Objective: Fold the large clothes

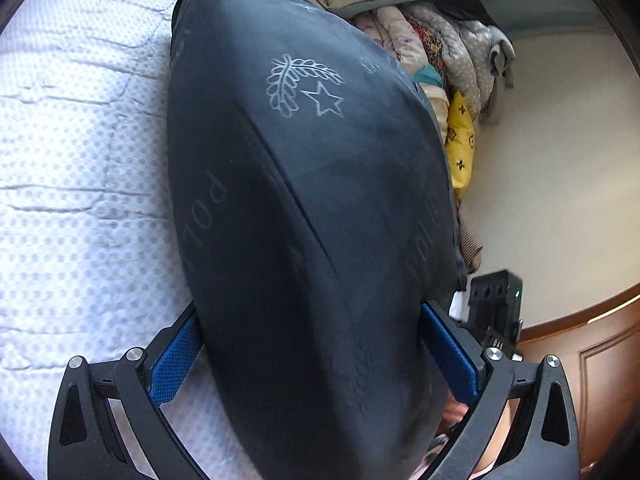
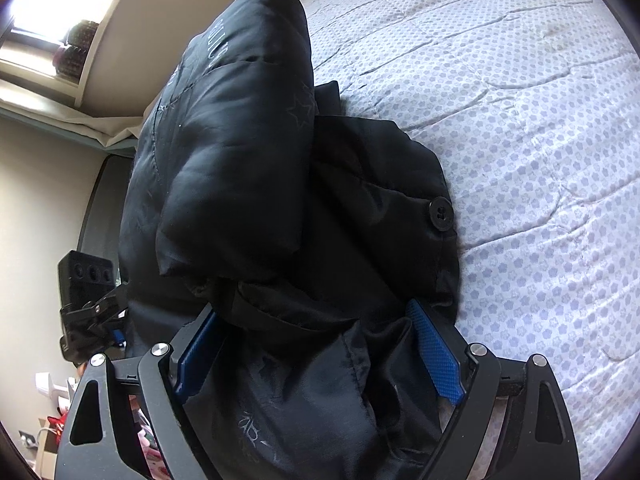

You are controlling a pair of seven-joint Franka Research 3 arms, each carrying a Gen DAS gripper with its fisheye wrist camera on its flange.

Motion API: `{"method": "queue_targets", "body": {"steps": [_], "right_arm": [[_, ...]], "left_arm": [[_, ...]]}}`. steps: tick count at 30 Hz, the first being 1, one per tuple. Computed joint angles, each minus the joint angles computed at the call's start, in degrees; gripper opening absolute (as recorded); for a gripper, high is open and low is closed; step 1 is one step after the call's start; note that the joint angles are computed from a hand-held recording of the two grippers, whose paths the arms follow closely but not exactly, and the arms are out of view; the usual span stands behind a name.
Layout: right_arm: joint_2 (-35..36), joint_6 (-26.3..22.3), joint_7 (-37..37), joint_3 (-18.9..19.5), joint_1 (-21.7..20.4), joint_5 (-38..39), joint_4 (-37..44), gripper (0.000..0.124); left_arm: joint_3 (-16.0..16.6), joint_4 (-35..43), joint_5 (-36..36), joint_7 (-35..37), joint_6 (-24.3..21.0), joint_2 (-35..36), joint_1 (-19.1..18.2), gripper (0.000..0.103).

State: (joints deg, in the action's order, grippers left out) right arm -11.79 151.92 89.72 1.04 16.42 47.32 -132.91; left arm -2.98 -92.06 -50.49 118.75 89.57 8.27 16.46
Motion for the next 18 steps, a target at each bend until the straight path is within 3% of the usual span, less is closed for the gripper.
{"method": "queue_targets", "body": {"steps": [10,18], "right_arm": [[-0.38,0.41,-6.83,-1.64,0.87,10.69,-1.22,0.088],[-0.36,-0.37,-12.15,-1.72,1.35,19.32,-1.14,0.072]], "left_arm": [[0.09,-5.82,-8.46,-0.13,2.92,-1.56,0.21,0.1],[1.29,-7.21,-10.87,2.71,3.83,-3.82,-0.53,0.077]]}}
